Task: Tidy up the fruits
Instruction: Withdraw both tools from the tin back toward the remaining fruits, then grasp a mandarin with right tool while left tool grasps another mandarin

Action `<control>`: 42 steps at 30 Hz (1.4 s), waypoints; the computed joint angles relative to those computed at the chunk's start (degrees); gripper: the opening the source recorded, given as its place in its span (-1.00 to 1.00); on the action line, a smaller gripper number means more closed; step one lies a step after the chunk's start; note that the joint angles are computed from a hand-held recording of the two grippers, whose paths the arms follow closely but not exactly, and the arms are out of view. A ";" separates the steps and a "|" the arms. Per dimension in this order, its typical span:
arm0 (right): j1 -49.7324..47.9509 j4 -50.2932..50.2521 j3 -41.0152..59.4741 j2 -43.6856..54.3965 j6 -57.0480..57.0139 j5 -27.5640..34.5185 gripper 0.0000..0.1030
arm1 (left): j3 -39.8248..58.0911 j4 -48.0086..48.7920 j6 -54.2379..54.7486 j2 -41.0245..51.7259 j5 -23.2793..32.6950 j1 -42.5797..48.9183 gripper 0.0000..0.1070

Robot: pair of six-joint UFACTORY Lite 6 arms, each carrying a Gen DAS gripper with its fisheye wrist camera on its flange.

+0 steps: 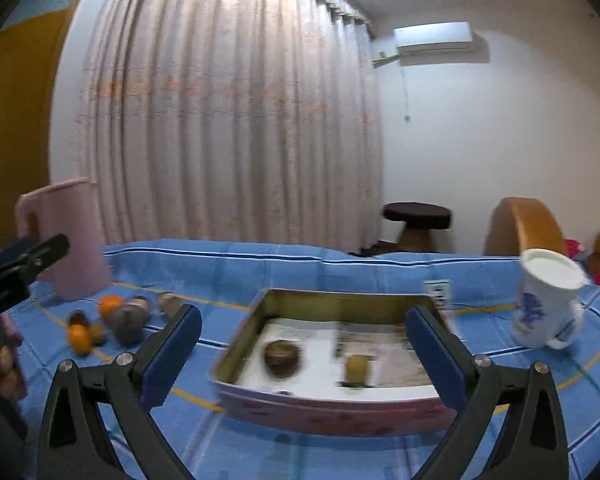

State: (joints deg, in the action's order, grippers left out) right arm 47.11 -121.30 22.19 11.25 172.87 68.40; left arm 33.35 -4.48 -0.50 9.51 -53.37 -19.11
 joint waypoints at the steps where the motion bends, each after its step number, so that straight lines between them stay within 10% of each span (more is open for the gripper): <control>1: 0.52 -0.06 1.25 0.27 -0.23 -0.80 0.98 | 0.75 2.10 -0.97 0.00 2.02 2.73 0.93; 13: -1.63 1.75 36.72 21.03 -21.80 -24.98 0.98 | 14.43 7.08 1.06 11.00 18.41 14.23 0.93; 22: -7.68 13.57 55.64 34.05 -42.31 -40.40 0.07 | 14.12 19.85 -3.25 9.73 23.41 12.40 0.93; 32: -9.74 38.58 70.02 43.40 -71.88 -40.31 0.07 | 21.52 48.02 -31.61 15.12 31.65 13.16 0.89; 42: -11.07 27.75 62.63 38.63 -59.65 -45.84 -0.27 | 24.08 32.15 -16.42 19.72 36.51 8.88 0.38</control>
